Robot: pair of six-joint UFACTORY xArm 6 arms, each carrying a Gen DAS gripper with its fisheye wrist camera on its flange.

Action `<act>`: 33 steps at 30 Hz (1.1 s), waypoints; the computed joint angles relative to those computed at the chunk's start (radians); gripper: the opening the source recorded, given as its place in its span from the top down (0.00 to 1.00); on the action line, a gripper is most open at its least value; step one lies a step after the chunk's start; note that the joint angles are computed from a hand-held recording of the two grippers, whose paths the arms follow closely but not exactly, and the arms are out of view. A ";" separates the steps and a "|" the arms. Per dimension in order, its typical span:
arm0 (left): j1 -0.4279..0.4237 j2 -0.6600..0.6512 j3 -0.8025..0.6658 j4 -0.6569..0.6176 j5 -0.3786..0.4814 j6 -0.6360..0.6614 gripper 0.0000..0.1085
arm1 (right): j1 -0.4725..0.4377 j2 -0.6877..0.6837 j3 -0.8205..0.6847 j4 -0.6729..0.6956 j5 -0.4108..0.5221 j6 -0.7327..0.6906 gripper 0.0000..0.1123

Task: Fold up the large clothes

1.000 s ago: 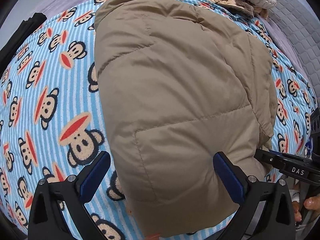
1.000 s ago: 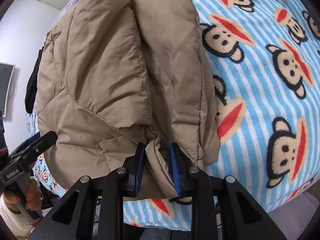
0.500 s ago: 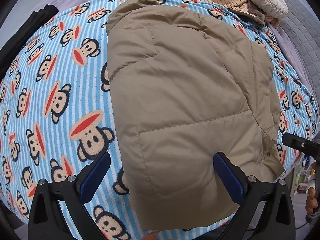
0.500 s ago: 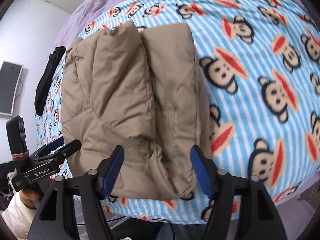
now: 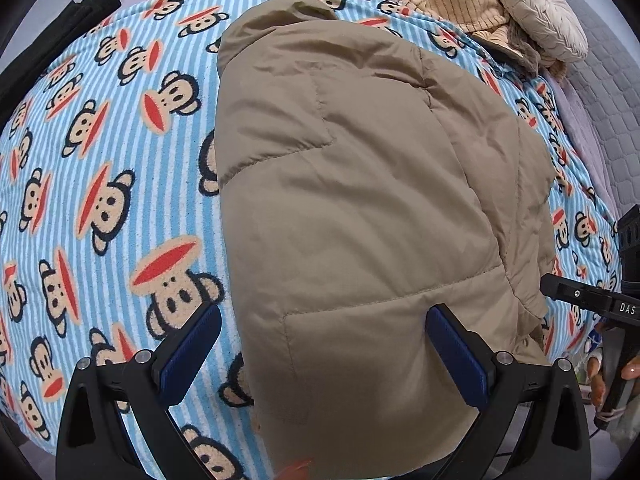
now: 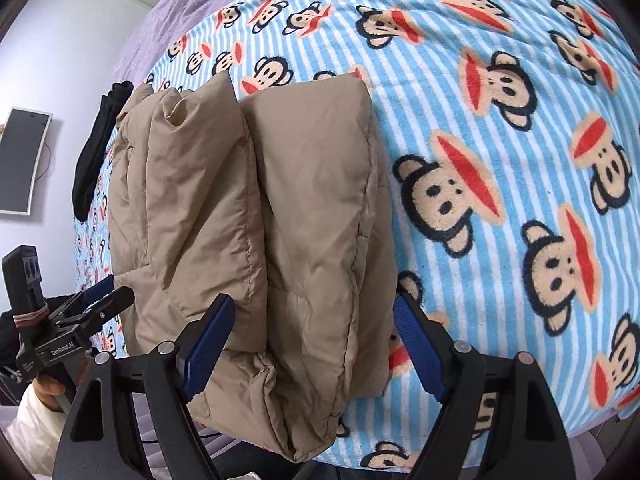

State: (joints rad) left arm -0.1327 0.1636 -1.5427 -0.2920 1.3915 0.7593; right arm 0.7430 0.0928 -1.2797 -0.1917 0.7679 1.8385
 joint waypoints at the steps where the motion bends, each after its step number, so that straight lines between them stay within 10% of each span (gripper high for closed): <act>1: 0.003 0.014 -0.015 -0.006 0.014 -0.006 0.05 | -0.003 -0.001 0.007 0.005 -0.011 -0.004 0.25; 13: 0.007 0.086 -0.091 -0.050 0.072 -0.021 0.05 | -0.050 0.078 -0.030 0.052 -0.168 -0.118 0.25; 15: 0.008 0.102 -0.110 -0.062 0.083 -0.022 0.05 | -0.058 0.095 -0.038 0.093 -0.180 -0.164 0.09; 20: 0.027 0.198 -0.234 -0.111 0.145 -0.017 0.05 | -0.077 0.160 -0.147 0.111 0.043 -0.254 0.08; 27: 0.089 0.543 -0.683 -0.266 0.433 -0.142 0.05 | -0.121 0.094 0.084 0.258 -0.395 -0.356 0.08; 33: 0.092 0.724 -0.872 -0.344 0.567 -0.197 0.05 | -0.151 0.122 0.089 0.403 -0.414 -0.533 0.08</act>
